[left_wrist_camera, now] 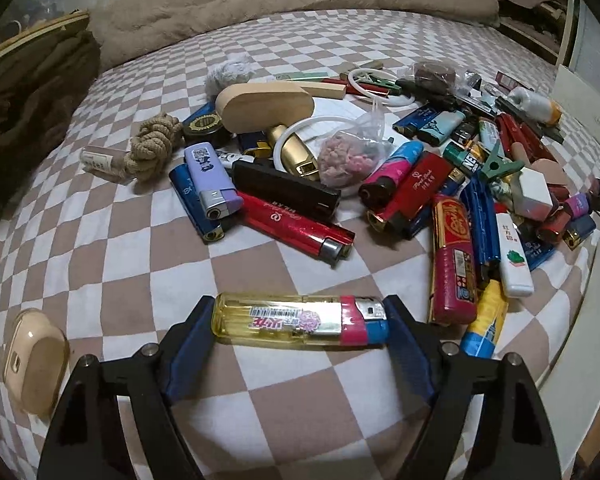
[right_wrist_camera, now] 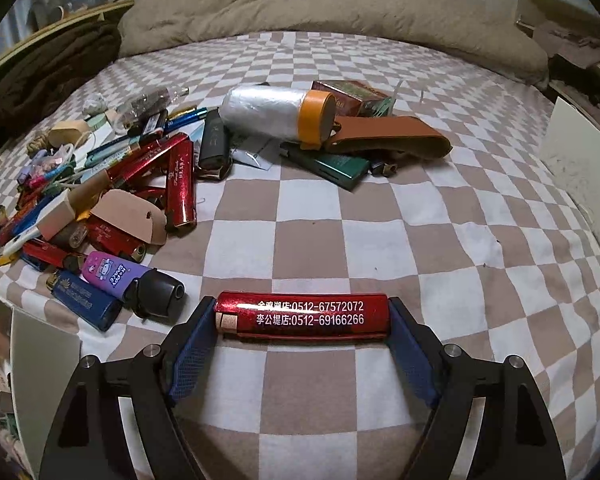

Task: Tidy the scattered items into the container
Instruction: 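Close the right gripper on the red printed lighter while the left closes on the clear yellow lighter, then lift both lighters and carry them toward the white box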

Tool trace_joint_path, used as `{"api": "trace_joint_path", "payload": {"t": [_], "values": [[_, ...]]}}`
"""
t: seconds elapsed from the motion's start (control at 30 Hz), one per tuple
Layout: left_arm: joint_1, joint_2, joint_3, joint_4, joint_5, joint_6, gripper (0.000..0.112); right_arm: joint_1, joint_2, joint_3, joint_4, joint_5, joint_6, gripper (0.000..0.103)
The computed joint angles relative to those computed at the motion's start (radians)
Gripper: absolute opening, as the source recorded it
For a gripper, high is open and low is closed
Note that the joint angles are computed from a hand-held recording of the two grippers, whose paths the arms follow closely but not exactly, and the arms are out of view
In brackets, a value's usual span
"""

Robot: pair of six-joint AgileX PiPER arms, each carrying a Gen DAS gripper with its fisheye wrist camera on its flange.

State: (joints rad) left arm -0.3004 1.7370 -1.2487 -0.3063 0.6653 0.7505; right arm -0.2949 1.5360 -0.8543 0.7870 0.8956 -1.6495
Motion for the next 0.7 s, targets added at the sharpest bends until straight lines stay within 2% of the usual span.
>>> {"api": "trace_joint_path", "payload": {"t": [0.2,0.33,0.53,0.7], "values": [[-0.010,-0.053,0.071,0.057,-0.077,-0.064,0.083,0.002,-0.008,0.019,0.028,-0.015,-0.016,0.083],[0.011,-0.083,0.096,0.026,-0.096,-0.054,0.083,0.016,-0.024,0.039,0.051,-0.034,-0.026,0.083],[0.037,-0.123,0.069,-0.045,-0.041,-0.038,0.083,0.033,-0.080,0.064,0.062,-0.037,-0.052,0.083],[0.029,-0.183,0.045,-0.081,0.006,-0.026,0.083,0.007,-0.134,0.047,0.071,0.033,-0.056,0.083]]}}
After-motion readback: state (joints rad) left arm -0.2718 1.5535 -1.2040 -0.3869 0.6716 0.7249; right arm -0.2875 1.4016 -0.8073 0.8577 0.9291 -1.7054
